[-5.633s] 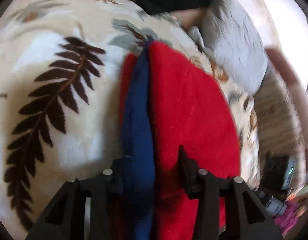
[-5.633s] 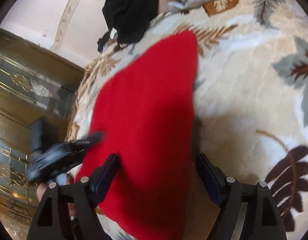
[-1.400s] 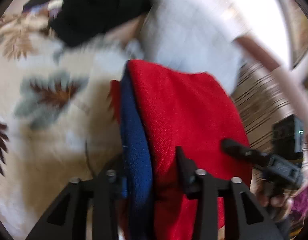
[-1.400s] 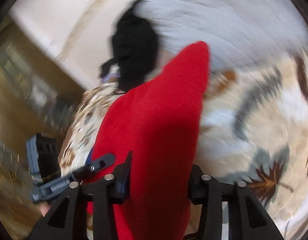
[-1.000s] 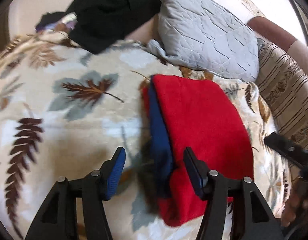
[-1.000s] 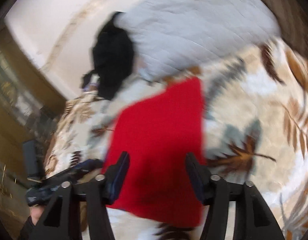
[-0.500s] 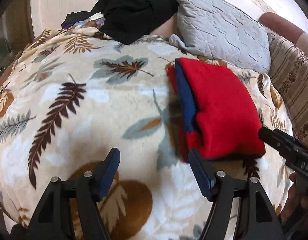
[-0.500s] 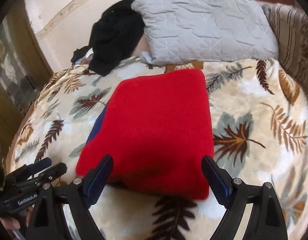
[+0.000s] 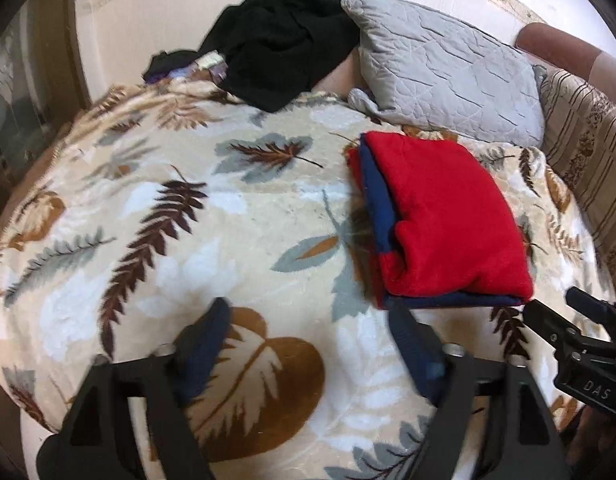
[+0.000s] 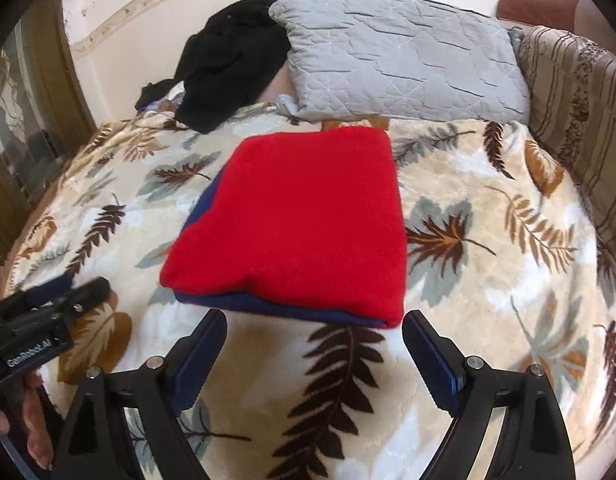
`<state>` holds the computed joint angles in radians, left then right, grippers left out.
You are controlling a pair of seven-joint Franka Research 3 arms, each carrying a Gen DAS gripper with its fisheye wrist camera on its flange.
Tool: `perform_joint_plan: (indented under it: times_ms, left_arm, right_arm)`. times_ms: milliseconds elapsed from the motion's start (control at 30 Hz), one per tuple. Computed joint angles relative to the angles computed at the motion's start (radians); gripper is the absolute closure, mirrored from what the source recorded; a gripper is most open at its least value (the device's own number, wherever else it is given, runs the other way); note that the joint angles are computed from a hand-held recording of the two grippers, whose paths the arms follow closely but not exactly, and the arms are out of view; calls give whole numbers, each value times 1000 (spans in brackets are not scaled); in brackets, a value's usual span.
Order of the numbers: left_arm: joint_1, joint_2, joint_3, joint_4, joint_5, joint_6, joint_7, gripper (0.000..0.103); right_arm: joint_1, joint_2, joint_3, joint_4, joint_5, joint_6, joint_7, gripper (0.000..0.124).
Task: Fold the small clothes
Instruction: 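Open both tools and lift them away from the folded sweater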
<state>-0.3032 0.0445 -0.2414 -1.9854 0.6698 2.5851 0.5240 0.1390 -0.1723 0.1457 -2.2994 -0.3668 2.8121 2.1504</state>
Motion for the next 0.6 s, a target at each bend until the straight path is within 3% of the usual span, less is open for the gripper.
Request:
perform_joint_plan:
  times_ms: [100, 200, 467, 533, 600]
  left_arm:
    - [-5, -4, 0, 3, 64, -29, -35, 16]
    - [-4, -3, 0, 8, 68, -45, -37, 16]
    - [-5, 11, -1, 14, 52, -56, -24, 15]
    - [-5, 17, 1, 18, 45, -46, -18, 15]
    - [1, 29, 5, 24, 15, -12, 5, 15]
  right_arm:
    - [-5, -9, 0, -3, -5, -4, 11, 32]
    - [-19, -13, 14, 4, -49, -14, 44, 32]
    - [-1, 2, -6, 13, -8, -20, 1, 32]
    - [9, 10, -19, 14, 27, -13, -31, 32]
    - [37, 24, -57, 17, 150, 2, -125, 32]
